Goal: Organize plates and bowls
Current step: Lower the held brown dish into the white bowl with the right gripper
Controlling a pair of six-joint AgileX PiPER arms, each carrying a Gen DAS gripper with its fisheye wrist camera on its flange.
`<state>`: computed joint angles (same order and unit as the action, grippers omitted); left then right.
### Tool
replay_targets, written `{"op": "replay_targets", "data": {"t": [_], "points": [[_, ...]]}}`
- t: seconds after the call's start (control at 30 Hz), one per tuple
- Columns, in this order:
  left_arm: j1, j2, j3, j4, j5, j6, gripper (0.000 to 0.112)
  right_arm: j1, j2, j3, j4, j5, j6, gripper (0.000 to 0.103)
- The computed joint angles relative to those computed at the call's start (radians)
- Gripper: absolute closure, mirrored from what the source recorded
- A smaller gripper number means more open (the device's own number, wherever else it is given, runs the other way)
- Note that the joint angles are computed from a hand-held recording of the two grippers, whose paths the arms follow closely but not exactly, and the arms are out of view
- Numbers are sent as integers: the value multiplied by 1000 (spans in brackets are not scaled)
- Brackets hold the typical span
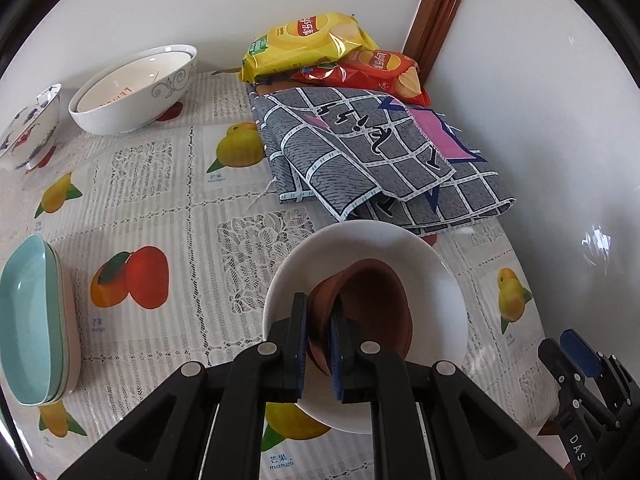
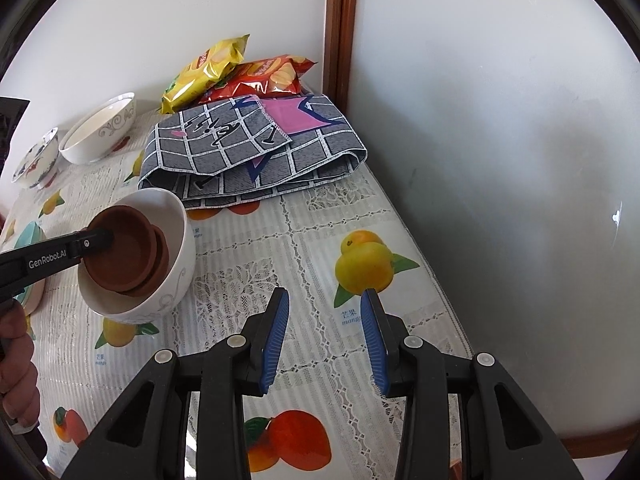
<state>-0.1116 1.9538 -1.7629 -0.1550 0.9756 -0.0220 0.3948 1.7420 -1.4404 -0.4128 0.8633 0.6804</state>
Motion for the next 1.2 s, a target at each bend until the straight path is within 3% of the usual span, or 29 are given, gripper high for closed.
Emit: {"op": "replay_targets", "data": {"t": [0.5, 0.63, 1.2], "points": [[15, 16, -18, -76, 23, 32, 101, 13, -4, 6, -5, 20, 10, 64], [17, -1, -16, -82, 27, 45, 87, 21, -4, 2, -6, 24, 12, 64], [58, -75, -3, -39, 46, 28, 86, 21, 19, -91, 122, -11, -67, 63]]}}
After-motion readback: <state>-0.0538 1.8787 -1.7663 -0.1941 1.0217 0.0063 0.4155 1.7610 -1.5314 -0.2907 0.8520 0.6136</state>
